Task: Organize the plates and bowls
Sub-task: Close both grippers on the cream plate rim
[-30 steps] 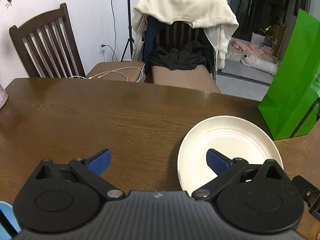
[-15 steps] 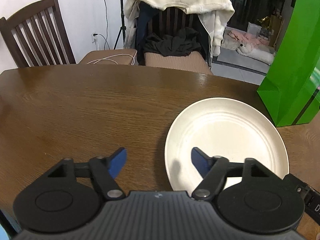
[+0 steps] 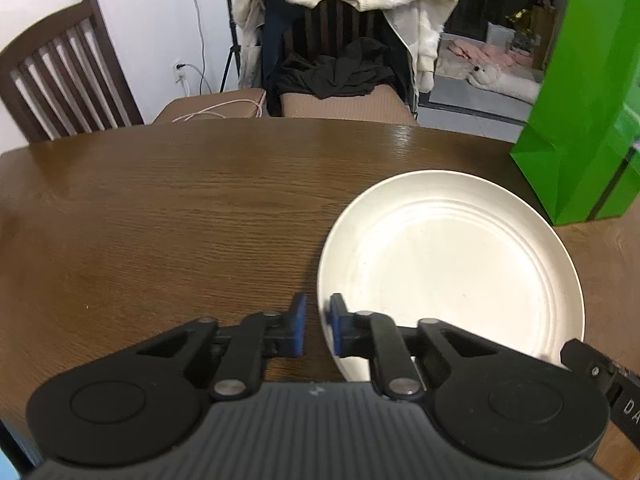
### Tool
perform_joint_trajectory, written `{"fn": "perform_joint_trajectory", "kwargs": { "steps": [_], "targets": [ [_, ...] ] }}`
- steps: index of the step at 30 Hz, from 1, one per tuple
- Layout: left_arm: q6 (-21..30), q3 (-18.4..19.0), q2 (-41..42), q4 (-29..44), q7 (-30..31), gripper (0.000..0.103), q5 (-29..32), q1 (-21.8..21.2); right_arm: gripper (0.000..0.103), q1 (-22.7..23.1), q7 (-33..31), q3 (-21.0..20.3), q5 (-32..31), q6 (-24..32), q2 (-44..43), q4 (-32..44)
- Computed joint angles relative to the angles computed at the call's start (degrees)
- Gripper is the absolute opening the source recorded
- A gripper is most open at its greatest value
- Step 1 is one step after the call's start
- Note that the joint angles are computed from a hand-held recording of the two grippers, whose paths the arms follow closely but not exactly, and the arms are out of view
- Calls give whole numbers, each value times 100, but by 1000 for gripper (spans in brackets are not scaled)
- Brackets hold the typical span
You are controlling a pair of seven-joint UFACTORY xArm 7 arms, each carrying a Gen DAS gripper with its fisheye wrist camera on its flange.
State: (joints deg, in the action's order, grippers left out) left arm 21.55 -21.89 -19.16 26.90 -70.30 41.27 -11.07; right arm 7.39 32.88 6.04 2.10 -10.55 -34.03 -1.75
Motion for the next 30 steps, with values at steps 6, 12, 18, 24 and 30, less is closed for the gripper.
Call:
{"fn": "perform_joint_trajectory", "kwargs": {
  "steps": [6, 12, 18, 24, 30],
  "targets": [
    [155, -162, 38, 67, -237, 8, 426, 1, 8, 124, 9, -148, 9, -152, -1, -72],
    [143, -172, -13, 61, -504, 8, 769, -27, 8, 33, 85, -21, 37, -301, 37, -109],
    [-176, -132, -49, 4, -570, 8, 964, -4, 8, -27, 128, 141, 32, -556, 12, -189],
    [-11, -111, 3, 60, -674, 8, 952, -36, 5, -25, 93, 51, 52, -642, 164, -154],
    [-171, 107, -59, -53, -411, 11, 468, -52, 5, -93, 146, 181, 117, -562, 183, -137]
  ]
}}
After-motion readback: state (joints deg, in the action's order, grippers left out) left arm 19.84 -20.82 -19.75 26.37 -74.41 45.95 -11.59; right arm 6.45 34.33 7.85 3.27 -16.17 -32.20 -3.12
